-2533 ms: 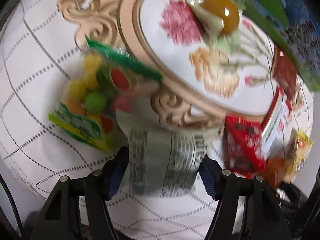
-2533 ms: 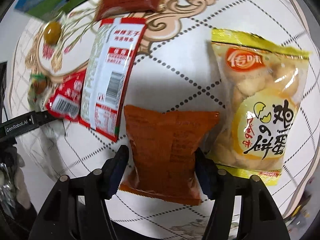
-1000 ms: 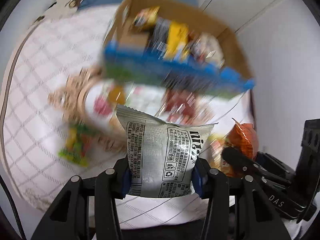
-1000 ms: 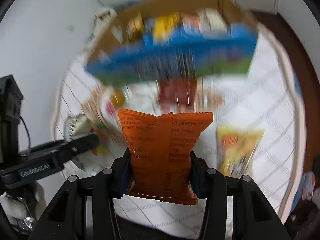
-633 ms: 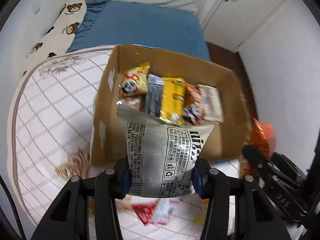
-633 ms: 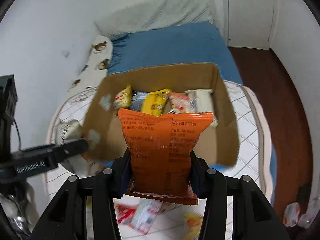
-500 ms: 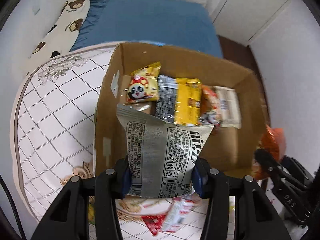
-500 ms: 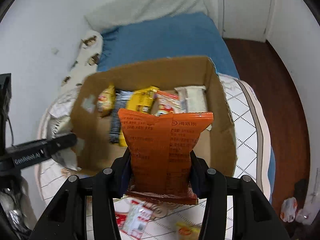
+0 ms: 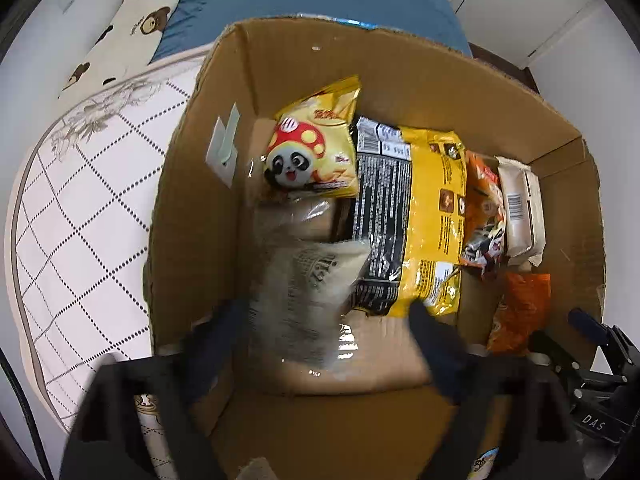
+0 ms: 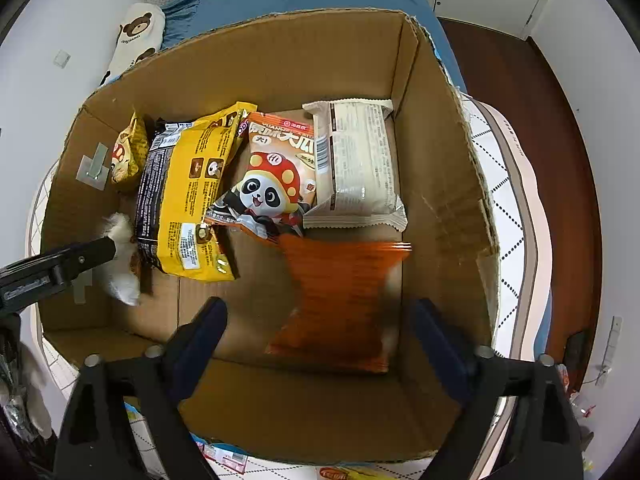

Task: Organize snacks
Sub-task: 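Carry the white bag and orange packet to the box, open the right tool, then open the left tool to drop the white bag and lift both tools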

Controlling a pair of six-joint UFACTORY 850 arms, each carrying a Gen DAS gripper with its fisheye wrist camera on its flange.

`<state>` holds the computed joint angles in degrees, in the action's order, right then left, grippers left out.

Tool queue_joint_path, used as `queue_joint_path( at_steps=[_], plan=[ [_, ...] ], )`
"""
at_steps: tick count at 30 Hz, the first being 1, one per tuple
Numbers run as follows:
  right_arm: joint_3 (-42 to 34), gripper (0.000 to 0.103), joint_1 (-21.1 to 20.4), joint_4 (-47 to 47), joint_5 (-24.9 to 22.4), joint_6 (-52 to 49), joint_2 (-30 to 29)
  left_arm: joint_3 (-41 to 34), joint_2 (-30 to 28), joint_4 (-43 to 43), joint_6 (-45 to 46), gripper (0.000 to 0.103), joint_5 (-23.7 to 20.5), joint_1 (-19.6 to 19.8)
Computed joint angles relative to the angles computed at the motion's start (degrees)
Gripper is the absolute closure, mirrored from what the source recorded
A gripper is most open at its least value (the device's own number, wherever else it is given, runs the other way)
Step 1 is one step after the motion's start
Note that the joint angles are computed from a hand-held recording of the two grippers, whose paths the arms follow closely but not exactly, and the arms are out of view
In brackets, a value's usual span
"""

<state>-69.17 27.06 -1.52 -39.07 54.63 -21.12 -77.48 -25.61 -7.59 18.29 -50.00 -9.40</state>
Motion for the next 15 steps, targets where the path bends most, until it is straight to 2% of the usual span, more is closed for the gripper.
queue_joint_path(
  at_steps=[7, 15],
  plan=[
    [-0.4, 0.007, 0.3, -1.8, -1.4, 1.6, 0.8, 1.2, 1.9, -2.3, 1.3, 0.012, 0.8, 0.9],
    [-0.1, 0.007, 3.5, -10.7, -3.3, 9.5, 4.0, 6.4, 8.9, -6.1, 5.9, 0.012, 4.4, 1.9]
  ],
)
